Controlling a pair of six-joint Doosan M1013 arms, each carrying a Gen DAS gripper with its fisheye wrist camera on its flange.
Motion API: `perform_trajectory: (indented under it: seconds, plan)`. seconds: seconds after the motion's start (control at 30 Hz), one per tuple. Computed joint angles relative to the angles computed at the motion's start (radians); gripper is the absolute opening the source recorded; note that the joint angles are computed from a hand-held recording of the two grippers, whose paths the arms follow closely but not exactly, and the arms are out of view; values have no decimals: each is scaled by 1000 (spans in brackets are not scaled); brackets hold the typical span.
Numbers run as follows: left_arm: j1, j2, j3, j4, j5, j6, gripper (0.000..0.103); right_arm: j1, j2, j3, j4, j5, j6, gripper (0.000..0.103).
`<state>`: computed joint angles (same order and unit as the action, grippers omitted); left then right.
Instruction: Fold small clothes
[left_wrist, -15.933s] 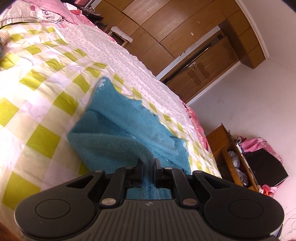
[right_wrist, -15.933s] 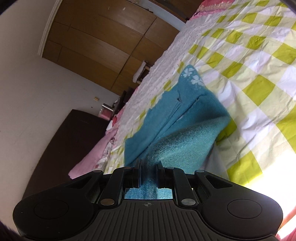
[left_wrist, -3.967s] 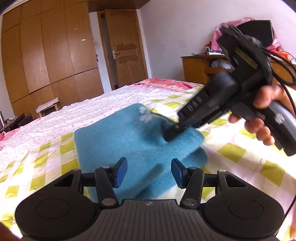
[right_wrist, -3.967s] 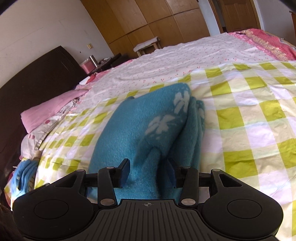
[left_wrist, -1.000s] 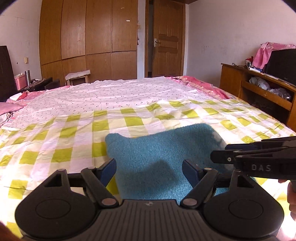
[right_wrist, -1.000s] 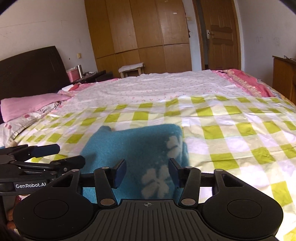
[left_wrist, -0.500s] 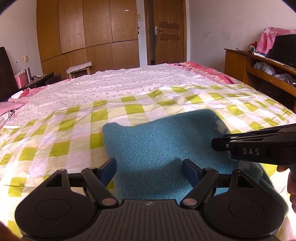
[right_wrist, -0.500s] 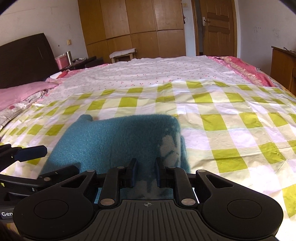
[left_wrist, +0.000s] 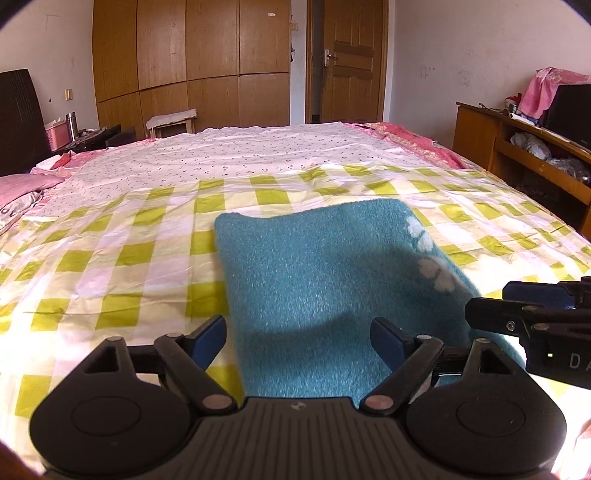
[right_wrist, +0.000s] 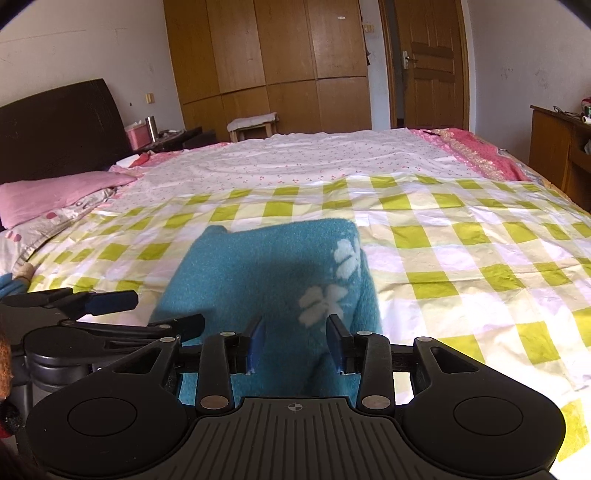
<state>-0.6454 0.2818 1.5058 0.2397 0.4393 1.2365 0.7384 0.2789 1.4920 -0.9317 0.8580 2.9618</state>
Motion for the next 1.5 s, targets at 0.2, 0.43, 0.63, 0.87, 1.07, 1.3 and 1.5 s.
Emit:
perform_trajectory:
  seconds: [0.2,0.43,0.63,0.87,1.07,1.3,1.5]
  plan:
    - [-3,-37,61,-12,-8,-34,99,43,-12,23,-7,61,53,50]
    - [-22,-68,111,34,7,-52,103,69,-11,40,35,92,88,50]
    - [-20,-86,131,8,-6,-54,103,86,-10,51,36,120,122,50]
    - [-35,-91,136,91,7,-113,103,92,-17,64,43,121,150,50]
    - [-42,-92,137,122,16,-135,103,91,-22,74,51,112,167,50]
    - [-42,-95,142,120,5,-151,103,93,-25,78,44,109,185,50]
    - [-46,-101,152,159,-11,-188,103,94,-29,84,32,103,205,50]
